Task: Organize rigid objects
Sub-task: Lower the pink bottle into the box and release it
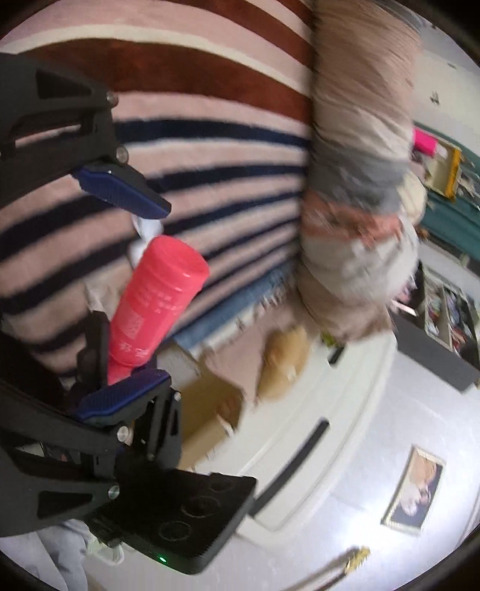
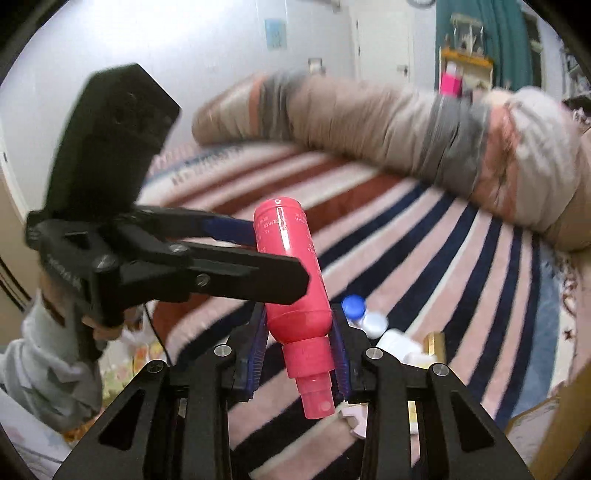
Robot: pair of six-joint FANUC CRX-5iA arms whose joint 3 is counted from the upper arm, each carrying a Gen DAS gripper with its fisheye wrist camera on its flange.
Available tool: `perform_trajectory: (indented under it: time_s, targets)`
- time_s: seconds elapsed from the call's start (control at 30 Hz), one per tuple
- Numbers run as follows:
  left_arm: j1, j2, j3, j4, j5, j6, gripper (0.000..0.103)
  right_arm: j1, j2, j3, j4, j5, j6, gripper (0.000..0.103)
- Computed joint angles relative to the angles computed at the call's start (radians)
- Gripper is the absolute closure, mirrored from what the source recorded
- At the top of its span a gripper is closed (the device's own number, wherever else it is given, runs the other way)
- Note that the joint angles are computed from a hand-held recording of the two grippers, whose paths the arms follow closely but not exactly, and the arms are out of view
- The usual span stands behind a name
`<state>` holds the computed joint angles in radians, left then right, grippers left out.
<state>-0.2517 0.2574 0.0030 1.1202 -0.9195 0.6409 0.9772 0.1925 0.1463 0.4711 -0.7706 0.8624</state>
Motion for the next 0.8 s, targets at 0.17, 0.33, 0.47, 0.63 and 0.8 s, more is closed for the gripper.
perform_trajectory:
  time_s: [0.17, 0.33, 0.47, 0.63, 0.8]
  targets:
    - [-0.074, -0.014, 0.06, 0.038, 0.002, -0.033, 0.065, 0.023, -0.141, -0.168, 0.208, 0.072, -0.17, 0.075]
    - [-0.165, -0.015, 0.136, 0.002, 0.062, -0.048, 0.074, 0.02, -0.275, -0.317, 0.365, 0.091, -0.327, 0.075]
    - [-0.241, 0.057, 0.283, -0.07, 0.047, -0.001, 0.075, 0.014, -0.393, -0.434, 0.478, 0.065, -0.475, 0.076]
    - [-0.321, 0.217, 0.545, -0.188, -0.046, 0.122, 0.075, 0.008, -0.529, -0.551, 0.533, -0.019, -0.593, 0.075]
    - [-0.379, 0.405, 0.855, -0.36, -0.197, 0.285, 0.075, 0.001, -0.606, -0.589, 0.391, -0.122, -0.578, 0.075]
